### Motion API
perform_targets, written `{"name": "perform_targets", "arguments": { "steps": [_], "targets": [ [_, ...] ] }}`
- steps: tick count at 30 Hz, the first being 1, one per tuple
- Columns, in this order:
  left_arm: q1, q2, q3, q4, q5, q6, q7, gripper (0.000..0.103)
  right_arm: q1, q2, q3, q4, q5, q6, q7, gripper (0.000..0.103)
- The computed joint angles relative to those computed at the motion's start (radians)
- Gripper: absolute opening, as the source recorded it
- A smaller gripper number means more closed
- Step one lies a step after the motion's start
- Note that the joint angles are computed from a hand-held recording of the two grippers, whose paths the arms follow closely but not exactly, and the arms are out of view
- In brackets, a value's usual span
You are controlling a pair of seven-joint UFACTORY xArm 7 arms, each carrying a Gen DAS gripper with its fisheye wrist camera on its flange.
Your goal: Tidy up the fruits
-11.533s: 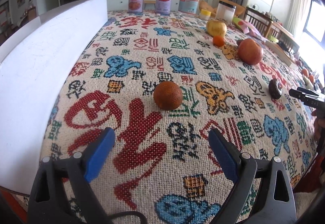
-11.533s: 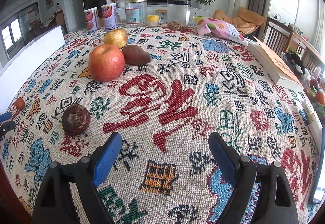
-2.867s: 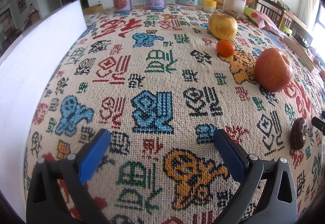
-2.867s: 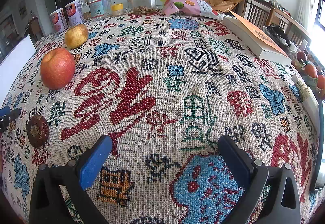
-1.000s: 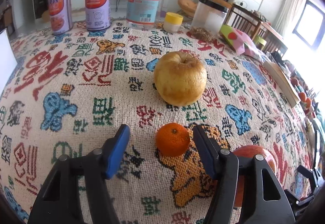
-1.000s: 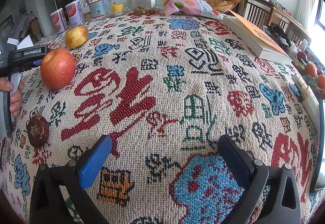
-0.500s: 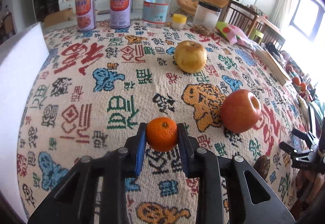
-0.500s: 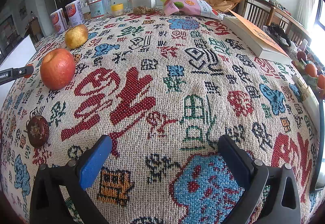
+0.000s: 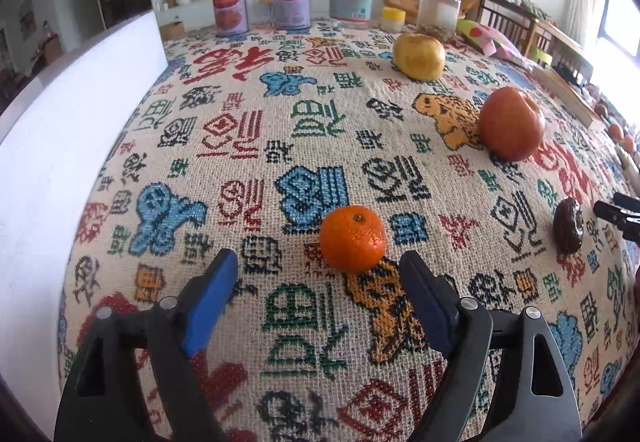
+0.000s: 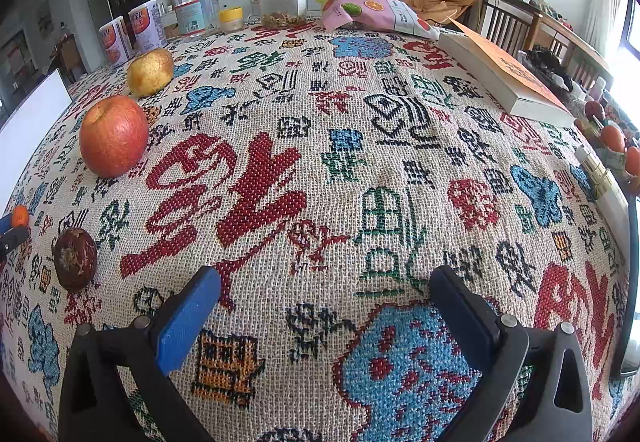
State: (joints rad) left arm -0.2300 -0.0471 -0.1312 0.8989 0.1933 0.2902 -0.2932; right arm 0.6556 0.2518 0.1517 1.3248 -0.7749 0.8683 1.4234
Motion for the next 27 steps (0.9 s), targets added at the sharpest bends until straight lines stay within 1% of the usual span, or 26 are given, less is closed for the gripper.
{"name": "perform_targets", "arguments": {
  "steps": [2, 3, 4, 5, 7, 10, 17, 18, 20, 22, 23, 24, 25, 27],
  "targets": [
    [-0.001, 0.005, 0.003, 0.004, -0.017, 0.003, 0.014, 0.09, 0.0, 0.0, 0.0, 0.0, 0.0, 0.0, 0.0, 0.103],
    [0.0, 0.009, 0.0, 0.01, 0.008, 0.013, 0.001, 0.092, 0.0, 0.0, 0.0, 0.0, 0.0, 0.0, 0.0, 0.103],
    [0.001, 0.013, -0.006, 0.018, 0.061, 0.027, -0.037, 0.098, 0.0, 0.0, 0.0, 0.0, 0.0, 0.0, 0.0, 0.103],
    [0.007, 0.017, -0.012, 0.026, 0.098, 0.039, -0.072, 0.099, 0.0, 0.0, 0.0, 0.0, 0.0, 0.0, 0.0, 0.103],
    [0.001, 0.022, -0.001, 0.03, 0.078, 0.044, -0.069, 0.101, 0.0, 0.0, 0.0, 0.0, 0.0, 0.0, 0.0, 0.103],
    [-0.001, 0.02, 0.0, 0.027, 0.092, 0.045, -0.084, 0.102, 0.0, 0.0, 0.0, 0.0, 0.0, 0.0, 0.0, 0.103],
    [-0.003, 0.022, 0.003, 0.028, 0.087, 0.044, -0.082, 0.103, 0.0, -0.004, -0.001, -0.005, -0.007, -0.012, 0.006, 0.103],
    [-0.003, 0.022, 0.003, 0.028, 0.089, 0.044, -0.084, 0.103, 0.001, -0.011, -0.002, -0.014, -0.022, -0.027, 0.016, 0.103],
    [-0.003, 0.023, 0.003, 0.028, 0.089, 0.044, -0.083, 0.103, 0.014, -0.034, -0.002, -0.04, -0.094, -0.083, 0.068, 0.103],
    [-0.004, 0.023, 0.004, 0.029, 0.089, 0.044, -0.082, 0.103, 0.022, -0.041, 0.007, -0.059, -0.166, -0.18, 0.128, 0.103],
    [-0.004, 0.023, 0.004, 0.028, 0.088, 0.044, -0.082, 0.103, 0.024, -0.029, 0.013, -0.051, -0.179, -0.224, 0.135, 0.103],
    [-0.004, 0.023, 0.004, 0.028, 0.088, 0.044, -0.082, 0.103, 0.027, -0.004, 0.022, -0.026, -0.173, -0.263, 0.111, 0.103],
    [-0.004, 0.023, 0.004, 0.029, 0.088, 0.044, -0.082, 0.103, 0.033, 0.029, 0.03, 0.011, -0.152, -0.279, 0.058, 0.103],
    [-0.004, 0.023, 0.004, 0.029, 0.088, 0.044, -0.081, 0.103, 0.063, 0.105, 0.037, 0.117, -0.103, -0.238, -0.076, 0.102]
  ]
}}
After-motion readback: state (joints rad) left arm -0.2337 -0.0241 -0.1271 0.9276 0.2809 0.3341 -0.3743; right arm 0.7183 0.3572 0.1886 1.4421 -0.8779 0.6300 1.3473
